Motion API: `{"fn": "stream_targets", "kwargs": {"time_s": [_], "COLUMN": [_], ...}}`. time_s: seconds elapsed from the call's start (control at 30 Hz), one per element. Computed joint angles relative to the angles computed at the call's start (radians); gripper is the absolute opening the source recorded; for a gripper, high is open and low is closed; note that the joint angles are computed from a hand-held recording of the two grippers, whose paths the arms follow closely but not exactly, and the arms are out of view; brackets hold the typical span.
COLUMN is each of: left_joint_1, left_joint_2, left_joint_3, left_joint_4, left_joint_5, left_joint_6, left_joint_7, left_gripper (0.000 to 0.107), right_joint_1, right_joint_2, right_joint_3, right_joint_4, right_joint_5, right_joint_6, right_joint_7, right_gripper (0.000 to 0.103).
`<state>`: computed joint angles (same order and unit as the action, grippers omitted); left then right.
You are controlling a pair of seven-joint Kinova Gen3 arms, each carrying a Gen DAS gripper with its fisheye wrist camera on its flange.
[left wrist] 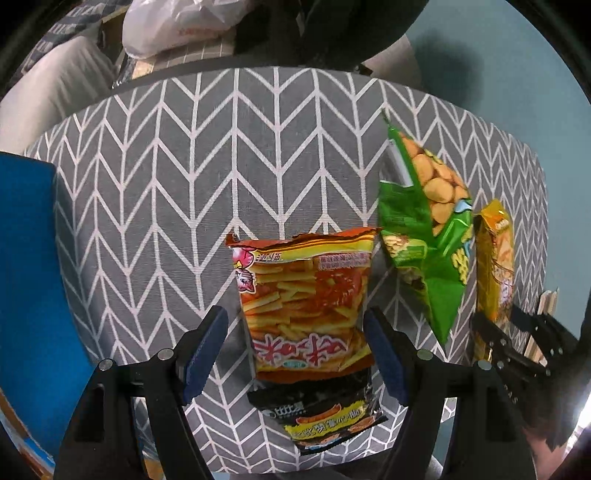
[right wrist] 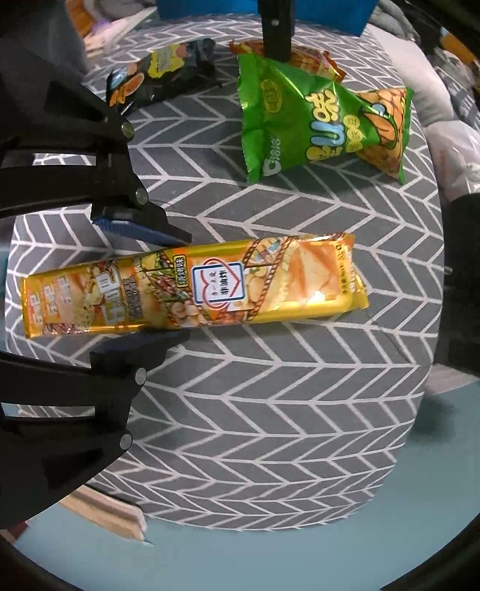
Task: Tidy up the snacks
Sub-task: 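Grasp the yellow wafer stick pack with the right tool while the left tool grasps the orange fries bag, then lift and carry both held bags over the cardboard box with both tools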
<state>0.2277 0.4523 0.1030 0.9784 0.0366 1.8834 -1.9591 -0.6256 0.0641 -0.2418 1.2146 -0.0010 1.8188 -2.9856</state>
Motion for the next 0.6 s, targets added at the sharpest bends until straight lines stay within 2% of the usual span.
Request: {"fn": "stream_targets", "kwargs": {"time_s": [0.2, 0.23, 0.27, 0.33, 0.37, 0.5, 0.6], "left_joint_1": [-0.004, -0.009, -0.01, -0.017, -0.021, -0.036, -0.053], "left_joint_2": [-0.001, -0.001, 0.001, -0.003, -0.014, -0.046, -0.064], "left_joint_3": [-0.001, 0.002, 0.004, 0.006, 0.007, 0.006, 0.001], "left_joint_4": [0.042, 0.045, 0.047, 0.051, 0.062, 0.078, 0.075], "left_joint_5": [-0.003, 0.002, 0.007, 0.012, 0.014, 0.02, 0.026], "left_joint_6": [-0.056, -0.057, -0.057, -0.058, -0.074, -0.089, -0.091], "left_joint_7": [-0.012, -0.021, -0.024, -0.044, -0.058, -0.092, -0.112], "left_gripper": [0.077, 0.07, 0.058, 0.053, 0.051, 0.05, 0.05], "right_joint_1": [-0.006, -0.001, -0.015, -0.01, -0.014, -0.015, -0.02], "right_joint_2": [-0.019, -0.022, -0.016, -0.022, -0.02, -0.024, -0.023], "right_joint_3": [-0.012, -0.013, -0.017, -0.016, -0.019, -0.016, -0.024], "right_joint_4": [0.033, 0.036, 0.021, 0.032, 0.036, 0.054, 0.038], "right_joint_5": [0.006, 0.007, 0.015, 0.015, 0.02, 0.031, 0.038], "right_joint_6": [-0.019, -0.016, -0.023, -0.026, -0.029, -0.04, -0.016], "right_joint_7": [-0.052, -0.057, -0.073, -0.077, -0.086, -0.085, -0.076], "right_gripper": [0.043, 0.043, 0.043, 0.042, 0.036, 0.03, 0.03]}}
